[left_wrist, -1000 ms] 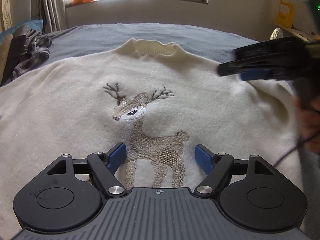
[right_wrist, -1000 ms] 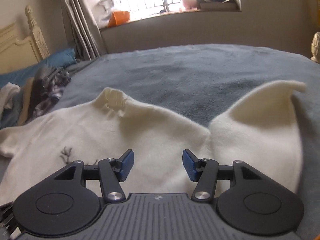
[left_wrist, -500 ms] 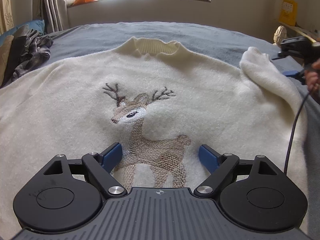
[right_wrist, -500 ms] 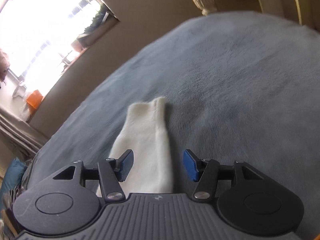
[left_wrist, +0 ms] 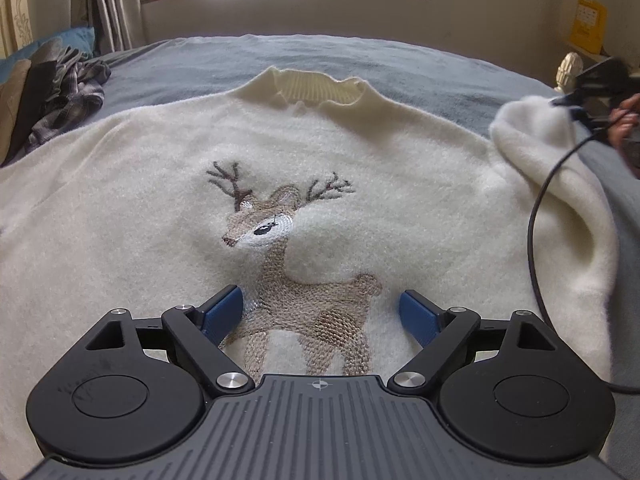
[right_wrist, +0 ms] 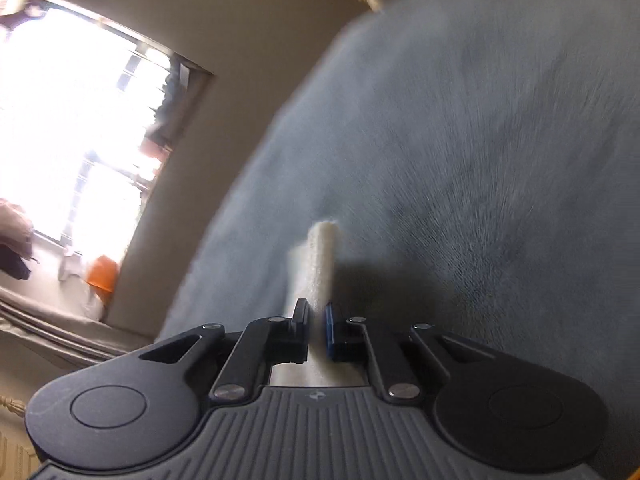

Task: Fold clothes
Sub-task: 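Grasp the fleece sleeve cuff with the right tool and lift it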

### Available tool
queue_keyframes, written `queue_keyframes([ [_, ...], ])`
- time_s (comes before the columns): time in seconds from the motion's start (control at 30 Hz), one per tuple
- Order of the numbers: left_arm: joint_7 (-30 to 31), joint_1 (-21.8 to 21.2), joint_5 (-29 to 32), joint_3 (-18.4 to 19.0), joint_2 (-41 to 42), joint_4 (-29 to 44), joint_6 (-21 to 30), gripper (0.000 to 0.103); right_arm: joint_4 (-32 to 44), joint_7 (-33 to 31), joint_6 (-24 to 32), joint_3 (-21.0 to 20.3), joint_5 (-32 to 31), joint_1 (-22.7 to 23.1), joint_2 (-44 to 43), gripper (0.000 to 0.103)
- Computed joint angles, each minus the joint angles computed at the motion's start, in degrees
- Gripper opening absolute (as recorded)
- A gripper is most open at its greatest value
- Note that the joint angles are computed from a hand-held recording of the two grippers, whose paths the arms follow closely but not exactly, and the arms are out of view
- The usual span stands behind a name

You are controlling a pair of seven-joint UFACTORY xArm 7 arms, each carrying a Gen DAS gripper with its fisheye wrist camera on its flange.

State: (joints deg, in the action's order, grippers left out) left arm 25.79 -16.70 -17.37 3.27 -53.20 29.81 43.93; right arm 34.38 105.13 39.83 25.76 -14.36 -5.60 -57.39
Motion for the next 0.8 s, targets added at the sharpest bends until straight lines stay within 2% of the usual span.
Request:
queue_keyframes([
  [0.13, 0.58, -0.47, -1.17, 1.39, -0.76, -0.59, -0.95, 0.082, 11.02, -3.52, 13.28, 3.95, -2.19, 0.0, -2.96, 0.007],
  [0.2, 0.22, -0.45, -1.75, 1.68, -0.52, -0.26, -0.8, 0.081, 17.8, -5.96, 21.81, 6.66, -3.57, -1.3, -4.72, 0.007],
  [0.37, -2.54, -0.35, -4.52, 2.35, -0.11, 0.95, -0.49, 0.079, 35.07, -15.71, 42.67, 11.06, -5.71, -7.93, -9.95, 0.007],
  [0.47, -3.2, -0.38, -4.72, 1.94, -0.41, 0.95, -0.08, 0.079, 41.31, -19.85, 49.17, 11.62, -5.15, -11.96, -12.74, 0.007],
  [0.63, -5.92, 1.46, -4.38, 2.4, -0.89, 1.76, 3.14, 0.078, 39.93, -19.04, 46.45, 11.95, 0.51, -15.08, -17.31, 0.007],
  [0.73, -8.5, 4.31, -4.49, 3.71, 0.07, 3.25, 2.7, 0.078, 39.19, -18.12, 38.76, 13.64, 4.81, -17.04, -17.81, 0.007],
  [0.8, -10.63, 8.02, -2.66, 3.29, 1.3, 4.11, -0.16, 0.078, 38.45, -18.17, 31.07, 15.47, 7.69, -18.47, -16.82, 0.007],
])
